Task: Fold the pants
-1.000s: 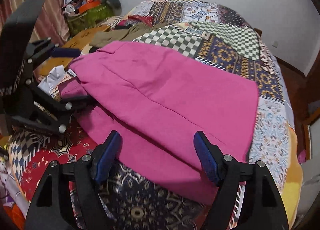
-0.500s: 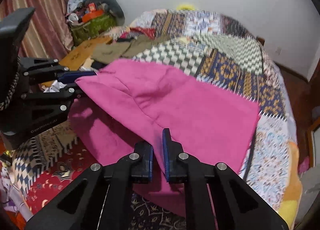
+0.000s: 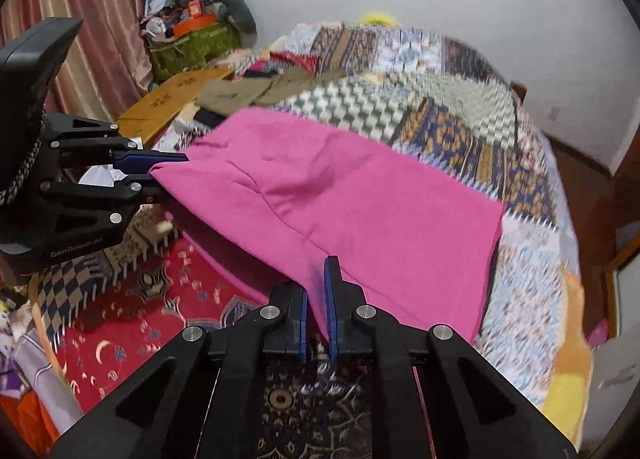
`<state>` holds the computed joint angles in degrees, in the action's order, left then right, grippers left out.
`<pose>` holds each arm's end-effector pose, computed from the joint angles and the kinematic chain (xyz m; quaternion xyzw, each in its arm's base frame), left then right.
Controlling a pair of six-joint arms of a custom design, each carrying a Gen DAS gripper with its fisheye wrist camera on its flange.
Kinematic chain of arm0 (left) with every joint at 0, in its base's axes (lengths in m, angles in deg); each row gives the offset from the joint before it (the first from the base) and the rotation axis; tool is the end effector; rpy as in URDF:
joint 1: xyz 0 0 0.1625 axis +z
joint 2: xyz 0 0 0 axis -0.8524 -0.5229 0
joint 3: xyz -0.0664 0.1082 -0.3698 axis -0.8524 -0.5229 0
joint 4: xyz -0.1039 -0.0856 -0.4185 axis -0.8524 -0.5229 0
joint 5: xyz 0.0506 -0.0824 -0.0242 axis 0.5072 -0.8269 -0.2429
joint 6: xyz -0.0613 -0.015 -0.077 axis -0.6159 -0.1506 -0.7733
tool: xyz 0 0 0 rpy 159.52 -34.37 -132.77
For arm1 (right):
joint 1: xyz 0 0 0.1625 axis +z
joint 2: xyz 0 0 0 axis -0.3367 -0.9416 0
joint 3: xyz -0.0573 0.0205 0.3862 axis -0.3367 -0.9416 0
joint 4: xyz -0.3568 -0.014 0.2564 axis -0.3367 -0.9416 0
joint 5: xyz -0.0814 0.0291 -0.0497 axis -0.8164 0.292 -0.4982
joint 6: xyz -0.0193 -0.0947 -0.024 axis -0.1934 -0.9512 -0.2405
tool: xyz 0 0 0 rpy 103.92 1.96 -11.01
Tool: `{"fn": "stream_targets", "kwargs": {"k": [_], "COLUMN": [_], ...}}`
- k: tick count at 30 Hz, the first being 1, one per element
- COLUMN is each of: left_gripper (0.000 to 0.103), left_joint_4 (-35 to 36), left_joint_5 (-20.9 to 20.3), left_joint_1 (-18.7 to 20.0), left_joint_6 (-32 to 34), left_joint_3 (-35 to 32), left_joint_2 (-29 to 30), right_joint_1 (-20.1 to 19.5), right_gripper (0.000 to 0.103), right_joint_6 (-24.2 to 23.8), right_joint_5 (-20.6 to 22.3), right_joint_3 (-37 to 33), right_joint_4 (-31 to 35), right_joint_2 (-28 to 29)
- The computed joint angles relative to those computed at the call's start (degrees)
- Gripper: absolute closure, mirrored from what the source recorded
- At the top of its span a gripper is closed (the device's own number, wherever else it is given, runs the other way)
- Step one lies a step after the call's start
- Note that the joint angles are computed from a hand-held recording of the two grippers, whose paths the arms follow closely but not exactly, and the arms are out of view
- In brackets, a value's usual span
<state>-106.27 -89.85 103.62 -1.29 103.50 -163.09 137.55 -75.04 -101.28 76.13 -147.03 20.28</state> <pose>-0.1575 -0.4600 0.2653 0.2990 0.8435 -0.1905 0.4035 0.3267 -0.4306 0.0985 0.3327 -0.8970 0.1943 0.2168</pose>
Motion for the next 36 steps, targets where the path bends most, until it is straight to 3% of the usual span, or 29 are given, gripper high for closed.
{"fn": "stream_targets", "kwargs": {"k": [5,8,14,17,19,23,28,32,34,36], "left_gripper": [0.070,0.068,0.067,0.067,0.067,0.067,0.067,0.064,0.059,0.058], "left_joint_4": [5.5,8.2,8.2,6.6,4.5,1.1,1.8,4.9,0.8,1.4], "left_joint_5": [-2.6,-4.6,-2.3,0.2,-0.3,-3.8,-9.9,-6.1,-5.9,-6.0], "left_joint_1": [0.0,-0.3,-1.1,-1.2,-0.6,1.2,5.0,6.4,6.8,6.8], "left_joint_6": [-4.9,-7.0,-10.6,-11.7,-10.9,-9.7,-10.6,-10.0,-6.8,-6.8], "left_joint_3": [0.1,-0.1,-2.0,-3.8,-5.1,-6.8,-8.2,-6.8,-4.3,-4.0], "left_joint_2": [-2.8,-5.7,-9.0,-8.0,-6.7,-3.8,-0.2,2.2,0.6,-0.4], "right_joint_1": [-0.2,0.0,0.7,0.6,0.5,0.3,0.2,-0.6,-0.7,-0.7], "right_gripper": [0.091,0.082,0.076,0.076,0.074,0.069,0.069,0.069,0.069,0.069], "right_joint_6": [2.6,4.9,6.5,8.2,9.5,11.8,13.2,12.6,11.3,8.8], "right_joint_5": [-0.7,-0.3,1.1,3.2,4.2,6.7,5.2,4.7,3.1,2.0], "right_joint_3": [1.3,2.4,3.1,2.2,1.3,-1.3,-3.9,-4.5,-4.3,-2.8], "right_joint_4": [2.1,3.5,2.5,1.3,0.9,0.7,1.7,5.6,6.8,5.0], "right_joint_2": [-0.9,-3.3,-6.0,-5.7,-4.9,-2.1,2.1,3.2,3.4,2.7]}}
